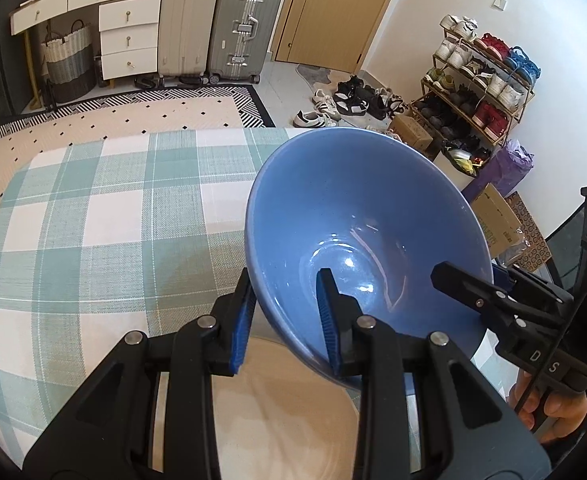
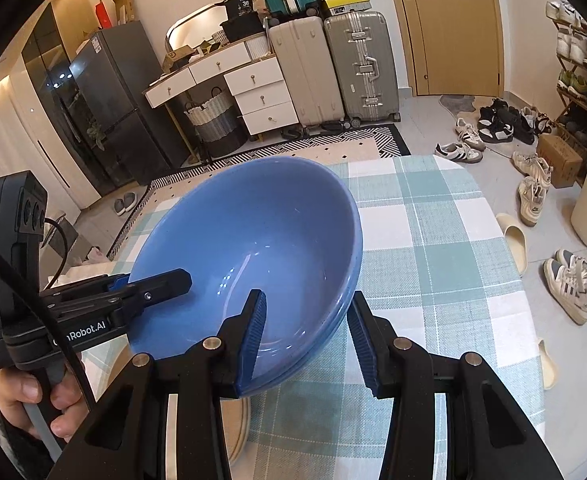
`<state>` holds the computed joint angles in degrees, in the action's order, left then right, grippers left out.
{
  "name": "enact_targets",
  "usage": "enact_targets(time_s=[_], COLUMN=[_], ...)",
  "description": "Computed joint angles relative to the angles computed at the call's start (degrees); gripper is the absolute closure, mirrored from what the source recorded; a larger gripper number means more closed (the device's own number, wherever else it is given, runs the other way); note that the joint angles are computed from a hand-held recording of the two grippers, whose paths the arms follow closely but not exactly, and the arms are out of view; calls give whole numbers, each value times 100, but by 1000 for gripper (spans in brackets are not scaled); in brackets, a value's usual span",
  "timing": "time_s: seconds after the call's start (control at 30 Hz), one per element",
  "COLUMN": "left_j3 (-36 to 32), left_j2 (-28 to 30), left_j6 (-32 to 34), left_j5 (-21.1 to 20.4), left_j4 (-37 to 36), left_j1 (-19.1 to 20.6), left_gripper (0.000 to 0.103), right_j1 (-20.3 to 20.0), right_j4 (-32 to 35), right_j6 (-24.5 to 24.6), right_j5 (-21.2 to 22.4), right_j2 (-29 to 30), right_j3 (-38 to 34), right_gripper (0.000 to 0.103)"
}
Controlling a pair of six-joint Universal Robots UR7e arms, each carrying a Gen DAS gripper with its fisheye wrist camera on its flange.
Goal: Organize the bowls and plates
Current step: 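Lift the nested blue bowls with the left gripper and carry them over the cream plate stack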
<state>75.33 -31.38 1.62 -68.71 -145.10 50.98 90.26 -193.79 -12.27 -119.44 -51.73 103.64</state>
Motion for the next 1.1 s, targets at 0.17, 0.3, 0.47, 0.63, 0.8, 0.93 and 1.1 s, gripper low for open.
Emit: enact_targets(time_s=[0.17,0.3,0.47,0.63,0.8,0.93,1.1], left_j3=[280,530,762,1012,1280,1484,1812], left_j2=[-237,-462,-685,-932,-1204,-1404,-1723], left_j6=[-14,-56,-90,-138,-192,-250,-335], left_j5=[73,103,148,194,240,300,377], left_j4=[-125,-211,-291,-364,-406,-440,-487], left_j1=[-105,-183,-263,-350,-443,-524,-633], left_gripper=[76,76,76,76,76,76,76], right_j1=[126,246,397,541,685,794,910], right_j4=[-120,-169,-250,-300,-353,-404,-464], right_j6=[-11,-7,-12,0,11,13,26], right_j5=[-42,-99,-173,-245,-321,-374,-406], right_j2=[-64,-117,-153,-206,-248,-269,-281], right_j3=[115,197,272,367,440,503,594], right_gripper=[60,60,60,60,59,60,59])
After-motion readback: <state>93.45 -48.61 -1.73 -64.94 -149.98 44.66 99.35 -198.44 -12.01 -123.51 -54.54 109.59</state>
